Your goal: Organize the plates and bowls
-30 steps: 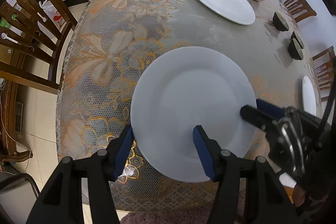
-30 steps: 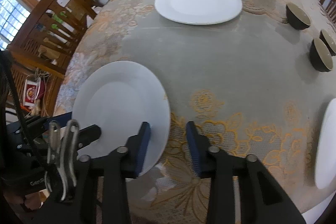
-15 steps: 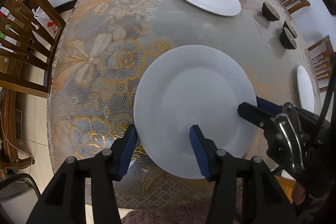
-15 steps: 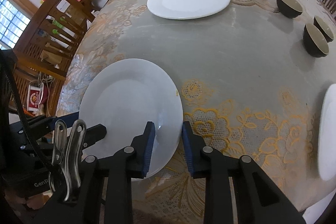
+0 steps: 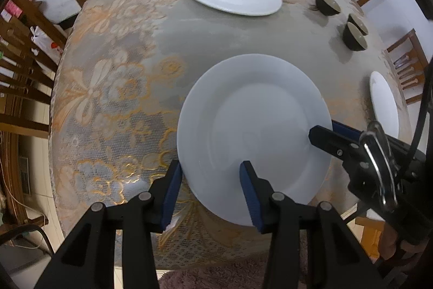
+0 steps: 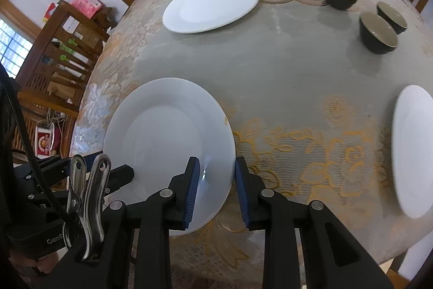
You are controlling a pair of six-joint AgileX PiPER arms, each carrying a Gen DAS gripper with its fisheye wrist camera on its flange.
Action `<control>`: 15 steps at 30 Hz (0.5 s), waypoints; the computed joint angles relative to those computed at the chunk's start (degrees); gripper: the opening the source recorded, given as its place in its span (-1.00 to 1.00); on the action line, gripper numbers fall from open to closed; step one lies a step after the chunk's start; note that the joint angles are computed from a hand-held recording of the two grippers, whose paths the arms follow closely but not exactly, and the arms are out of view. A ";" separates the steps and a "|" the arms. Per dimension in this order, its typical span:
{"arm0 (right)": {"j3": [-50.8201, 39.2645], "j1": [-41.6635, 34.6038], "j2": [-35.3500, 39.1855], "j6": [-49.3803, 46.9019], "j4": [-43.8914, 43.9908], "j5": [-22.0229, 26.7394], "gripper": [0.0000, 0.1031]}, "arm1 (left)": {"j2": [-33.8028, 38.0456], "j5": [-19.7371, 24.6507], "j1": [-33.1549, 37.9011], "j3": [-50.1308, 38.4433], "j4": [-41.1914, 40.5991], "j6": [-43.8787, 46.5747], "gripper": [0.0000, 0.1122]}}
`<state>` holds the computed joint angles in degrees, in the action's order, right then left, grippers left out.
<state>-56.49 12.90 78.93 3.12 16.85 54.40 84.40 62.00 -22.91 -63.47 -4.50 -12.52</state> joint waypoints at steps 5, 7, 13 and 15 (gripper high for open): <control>1.06 -3.10 -2.14 -1.32 0.23 0.81 -0.44 | 1.43 0.21 -2.64 -2.21 0.20 -1.44 -0.17; 1.48 -4.28 -2.91 -2.01 0.32 1.15 -0.44 | 2.02 0.25 -3.79 -3.12 0.40 -2.16 -0.17; 1.71 -8.18 -4.76 -4.41 0.71 2.81 -0.44 | 5.24 0.84 -7.17 -7.45 0.76 -4.65 -0.17; 1.68 -9.62 -5.30 -5.23 0.85 3.37 -0.44 | 5.99 1.03 -8.42 -8.66 0.91 -5.50 -0.17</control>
<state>-54.80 3.28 73.63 -2.11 17.70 57.78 90.39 63.03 -31.32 -72.13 -3.59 -18.02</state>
